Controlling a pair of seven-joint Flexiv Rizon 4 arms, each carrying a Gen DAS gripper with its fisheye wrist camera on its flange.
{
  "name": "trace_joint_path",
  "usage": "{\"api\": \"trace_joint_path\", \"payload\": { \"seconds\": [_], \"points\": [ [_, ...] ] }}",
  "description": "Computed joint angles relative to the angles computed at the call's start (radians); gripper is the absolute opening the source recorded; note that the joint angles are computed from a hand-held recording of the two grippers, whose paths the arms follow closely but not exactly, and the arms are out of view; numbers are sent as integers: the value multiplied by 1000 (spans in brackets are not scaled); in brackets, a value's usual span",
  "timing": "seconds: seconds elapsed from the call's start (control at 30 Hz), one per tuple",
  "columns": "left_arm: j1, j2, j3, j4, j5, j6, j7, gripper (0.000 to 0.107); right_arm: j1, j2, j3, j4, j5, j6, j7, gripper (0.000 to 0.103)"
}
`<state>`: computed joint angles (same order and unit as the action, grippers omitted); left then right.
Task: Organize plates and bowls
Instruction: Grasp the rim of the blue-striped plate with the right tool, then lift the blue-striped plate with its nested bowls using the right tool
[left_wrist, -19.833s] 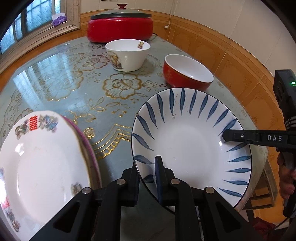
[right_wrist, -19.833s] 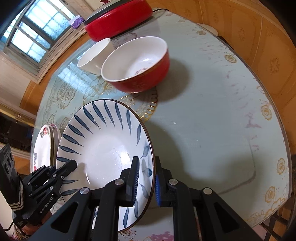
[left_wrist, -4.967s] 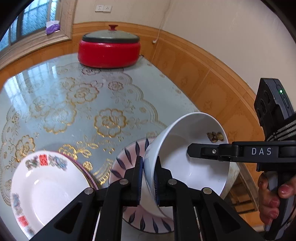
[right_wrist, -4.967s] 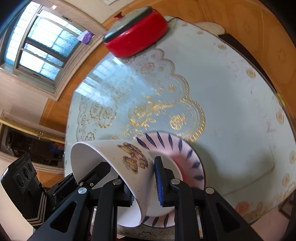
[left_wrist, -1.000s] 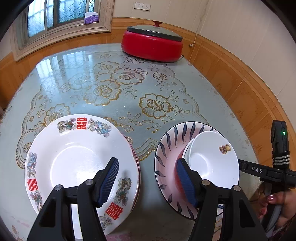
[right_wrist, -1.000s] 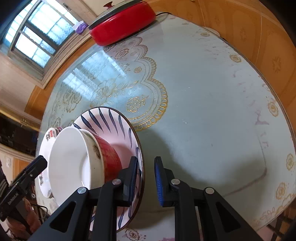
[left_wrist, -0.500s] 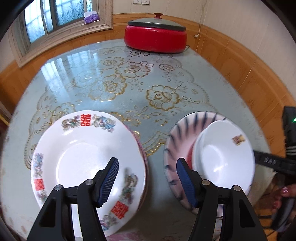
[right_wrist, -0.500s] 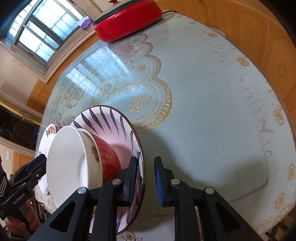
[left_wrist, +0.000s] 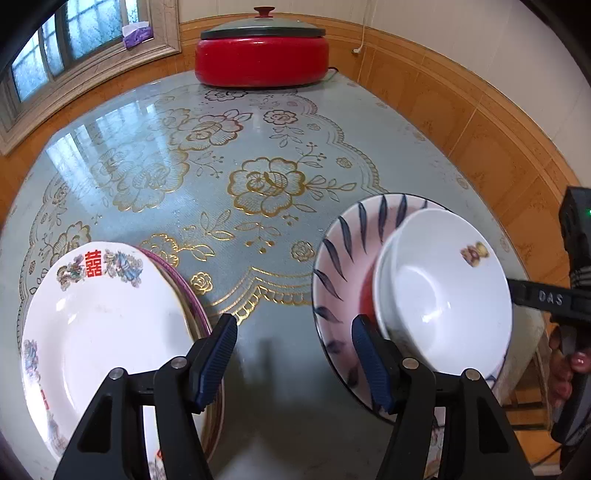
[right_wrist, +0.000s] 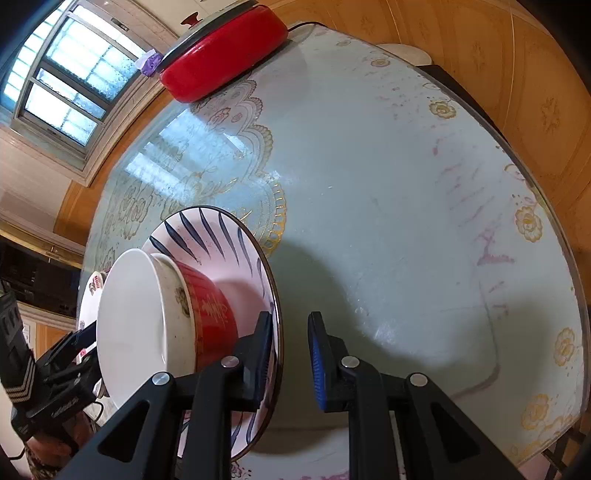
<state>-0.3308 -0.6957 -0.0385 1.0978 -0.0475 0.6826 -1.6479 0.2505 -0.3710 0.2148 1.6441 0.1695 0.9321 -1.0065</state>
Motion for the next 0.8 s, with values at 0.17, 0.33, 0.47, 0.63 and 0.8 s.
{"api": "trace_joint_path", "payload": {
  "seconds": [0.17, 0.33, 0.47, 0.63, 0.8],
  "points": [
    [14, -39, -13, -43, -32, -30, -10, 65, -22, -11, 17, -20, 43, -15, -46, 19],
    [28, -45, -35, -34, -80, -34, 5, 64, -34, -20, 26, -49, 76, -51, -95, 20],
    [29, -49, -40, -28, -82, -12, 50, 65, -57, -28, 39, -70, 144, -74, -142, 20],
    [22, -44, -34, -12, -79, 13, 64, 63, -60, -37, 36, -88, 150, -98, -212, 20],
    [34, -7, -70, 88, -120, 131, 94, 30, -80, -56, 45, -129, 188, -151, -296, 20]
  ]
}}
